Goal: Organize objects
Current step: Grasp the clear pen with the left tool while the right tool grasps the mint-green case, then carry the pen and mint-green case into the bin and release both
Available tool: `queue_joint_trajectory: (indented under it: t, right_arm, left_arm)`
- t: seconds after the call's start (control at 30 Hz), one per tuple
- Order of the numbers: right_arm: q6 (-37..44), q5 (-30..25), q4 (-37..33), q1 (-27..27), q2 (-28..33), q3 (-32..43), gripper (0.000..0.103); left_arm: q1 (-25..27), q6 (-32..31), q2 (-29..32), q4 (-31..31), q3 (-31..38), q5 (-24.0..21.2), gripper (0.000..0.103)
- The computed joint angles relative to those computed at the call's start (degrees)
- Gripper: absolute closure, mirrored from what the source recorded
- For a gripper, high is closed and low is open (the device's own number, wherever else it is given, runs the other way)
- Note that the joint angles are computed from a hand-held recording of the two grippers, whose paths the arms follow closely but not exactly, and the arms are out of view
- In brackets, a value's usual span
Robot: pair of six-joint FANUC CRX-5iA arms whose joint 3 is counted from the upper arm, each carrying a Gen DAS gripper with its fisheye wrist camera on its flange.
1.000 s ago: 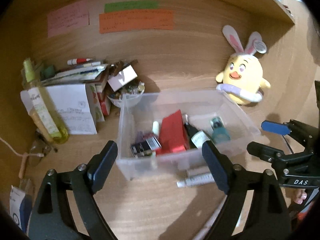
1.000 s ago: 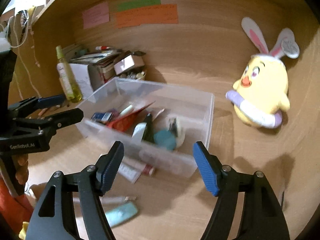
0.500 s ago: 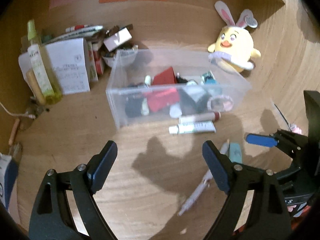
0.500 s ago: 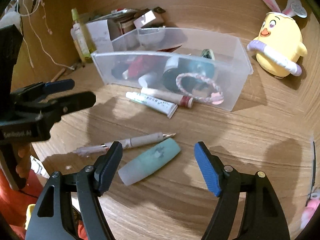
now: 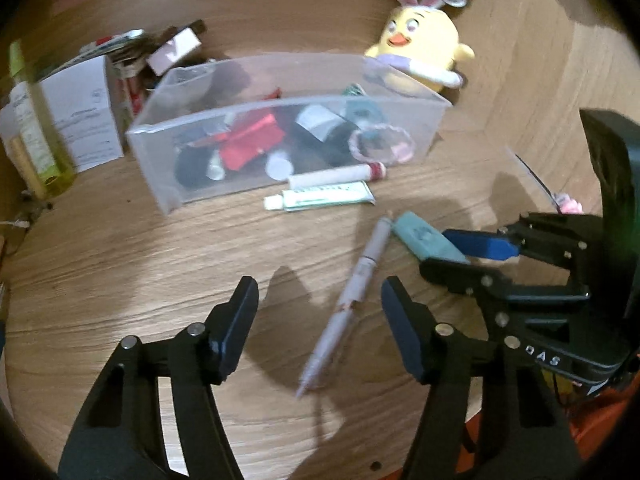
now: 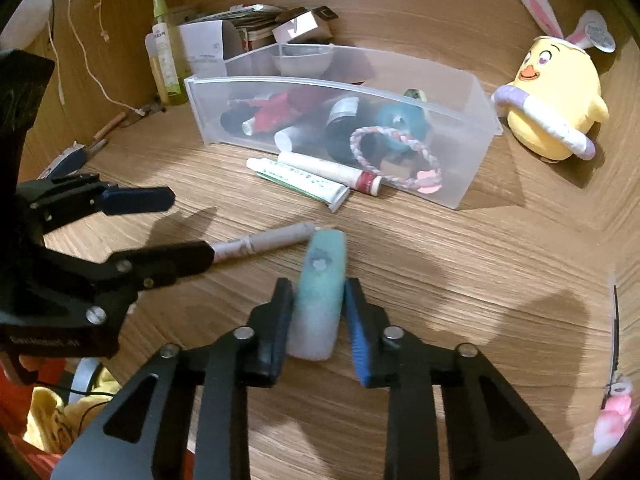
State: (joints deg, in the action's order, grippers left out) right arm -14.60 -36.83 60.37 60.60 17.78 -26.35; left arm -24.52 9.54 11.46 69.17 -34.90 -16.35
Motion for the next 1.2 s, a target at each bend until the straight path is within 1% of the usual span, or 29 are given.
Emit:
queue_joint_trajectory:
  t: [0.03, 0.07, 0.1, 0.13, 0.17, 0.23, 0.3, 0.33, 0.37, 0.4, 0.47, 0.6, 0.63, 0.73, 0.93, 1.03, 1.07, 1.1, 1.2]
  right_arm:
    - [-0.5, 0.2, 0.4, -0.1, -0.2, -0.4, 0.081]
    - [-1.1, 0.2, 0.8, -0.1, -0.4, -0.8, 0.081]
    - [-1.5, 0.0, 1.1, -0.1, -0.4, -0.8, 0.081]
    - [-1.8, -0.1, 1.3, -0.2, -0.3, -0.9, 0.081]
    - [-2.2, -0.2, 1.7, -0.2, -0.4, -1.1, 0.081]
    - [-3.4, -0.1, 2.4, -0.2, -0.8, -1.8, 0.081]
    - [-4.4, 0.1, 3.0, -0.3, -1.2, -2.5, 0.081]
    - [-5.0, 0.4, 3.3, -0.5, -1.5, -3.0, 0.081]
    - [-5.7, 0.8, 3.7, -0.7, -1.8, -3.3, 0.081]
    - [-6.4, 1.0, 4.1, -0.8, -2.0, -3.6, 0.081]
    - [-8.2, 1.4, 5.3, -1.2, -2.7, -4.5, 0.081]
    - [-11.2, 1.6, 8.0, -1.8, -3.7, -5.7, 0.081]
    - [-12.1, 1.6, 8.9, -1.9, -4.1, -6.0, 0.081]
    - [-13.7, 1.3, 10.7, -2.1, -4.8, -6.7, 0.081]
    - [-16.4, 0.9, 14.0, -2.9, -6.1, -7.4, 0.081]
    - [-18.1, 0.7, 16.1, -3.4, -6.7, -7.8, 0.081]
    - [-18.6, 0.5, 16.9, -3.7, -6.8, -7.8, 0.081]
    - [-18.8, 0.5, 17.3, -3.9, -7.0, -7.8, 0.081]
    - [-18.9, -0.4, 18.8, -4.5, -7.4, -7.5, 0.081]
  left_arm:
    - [0.3, 1.6, 0.4, -2.0, 0.6, -0.7, 0.044]
    - [0.7, 3.4, 0.9, -4.3, 1.3, -1.6, 0.048]
    - [0.8, 4.4, 1.2, -5.6, 1.8, -2.1, 0.053]
    - [0.8, 5.6, 1.5, -7.2, 2.3, -2.4, 0.056]
    - [0.9, 7.1, 1.9, -9.1, 2.9, -2.6, 0.062]
    - [0.3, 7.5, 2.2, -9.9, 3.2, -1.5, 0.068]
    - [0.0, 6.4, 2.5, -8.7, 3.2, -1.4, 0.078]
    - [-0.3, 5.3, 2.6, -7.2, 3.1, -1.3, 0.081]
    - [-0.9, 3.5, 2.6, -5.0, 2.6, -0.6, 0.086]
    - [-1.3, 2.7, 2.4, -4.0, 2.2, 0.3, 0.088]
    - [-2.1, 0.2, 2.0, -0.6, 1.3, 1.4, 0.089]
    - [-2.0, 0.4, 1.2, 0.9, 0.3, 1.1, 0.093]
    - [-2.2, -0.2, 0.9, 2.2, -0.2, 1.5, 0.093]
    - [-3.3, -3.9, -0.6, 8.4, -2.2, 2.9, 0.093]
    - [-7.6, -16.6, -4.7, 27.1, -5.5, 6.4, 0.093]
    - [-10.5, -25.3, -6.2, 39.3, -5.6, 8.1, 0.093]
    - [-11.1, -27.3, -6.5, 42.2, -5.4, 8.4, 0.093]
    - [-12.7, -31.7, -6.9, 48.1, -4.8, 9.6, 0.093]
    - [-14.9, -40.8, -7.3, 59.5, -2.8, 11.4, 0.093]
